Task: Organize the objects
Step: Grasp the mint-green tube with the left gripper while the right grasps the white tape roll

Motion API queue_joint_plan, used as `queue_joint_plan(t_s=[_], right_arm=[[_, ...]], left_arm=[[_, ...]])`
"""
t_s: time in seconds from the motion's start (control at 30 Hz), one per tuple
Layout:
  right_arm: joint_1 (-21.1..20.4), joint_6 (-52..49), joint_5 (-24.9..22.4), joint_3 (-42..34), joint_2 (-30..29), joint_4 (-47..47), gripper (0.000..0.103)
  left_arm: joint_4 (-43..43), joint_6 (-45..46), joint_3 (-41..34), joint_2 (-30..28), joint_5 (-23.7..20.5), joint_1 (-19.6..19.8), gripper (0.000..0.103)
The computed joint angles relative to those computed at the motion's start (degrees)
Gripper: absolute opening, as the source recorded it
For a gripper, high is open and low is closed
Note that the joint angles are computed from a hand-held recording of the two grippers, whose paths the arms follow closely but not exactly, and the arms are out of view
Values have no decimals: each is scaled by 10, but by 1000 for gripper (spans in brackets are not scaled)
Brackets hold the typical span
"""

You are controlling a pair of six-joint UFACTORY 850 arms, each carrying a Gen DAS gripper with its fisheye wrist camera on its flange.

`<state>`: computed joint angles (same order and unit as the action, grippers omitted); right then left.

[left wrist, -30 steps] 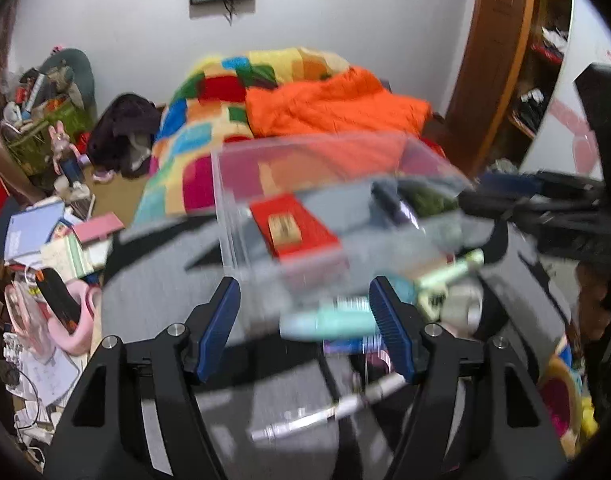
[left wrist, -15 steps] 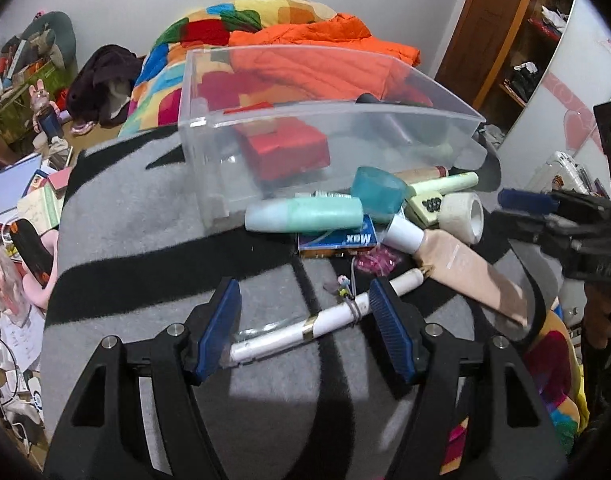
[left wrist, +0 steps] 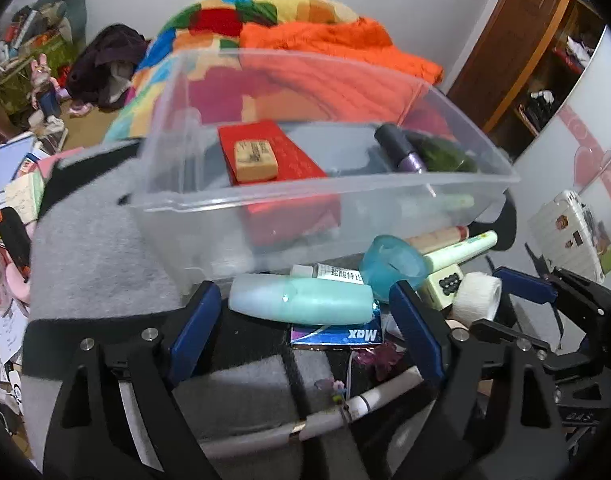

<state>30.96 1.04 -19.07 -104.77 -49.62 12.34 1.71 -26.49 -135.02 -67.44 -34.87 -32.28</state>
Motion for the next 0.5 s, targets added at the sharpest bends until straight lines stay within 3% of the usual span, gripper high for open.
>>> queue_joint_plan(t_s=[0.1, 0.17, 0.23, 0.5], right_arm=[[0, -2, 7, 5, 1, 0, 54], [-1, -11, 7, 6, 1, 9, 44], [-4, -59, 8, 11, 4, 59, 37], [-5, -56, 37, 39, 28, 56, 36]], left_arm=[[1, 4, -23, -15, -12, -1, 87], [3, 7, -13, -10, 1, -2, 85], [0, 16, 1, -3, 11, -2, 73], [75, -57, 101, 56, 69, -12, 73]])
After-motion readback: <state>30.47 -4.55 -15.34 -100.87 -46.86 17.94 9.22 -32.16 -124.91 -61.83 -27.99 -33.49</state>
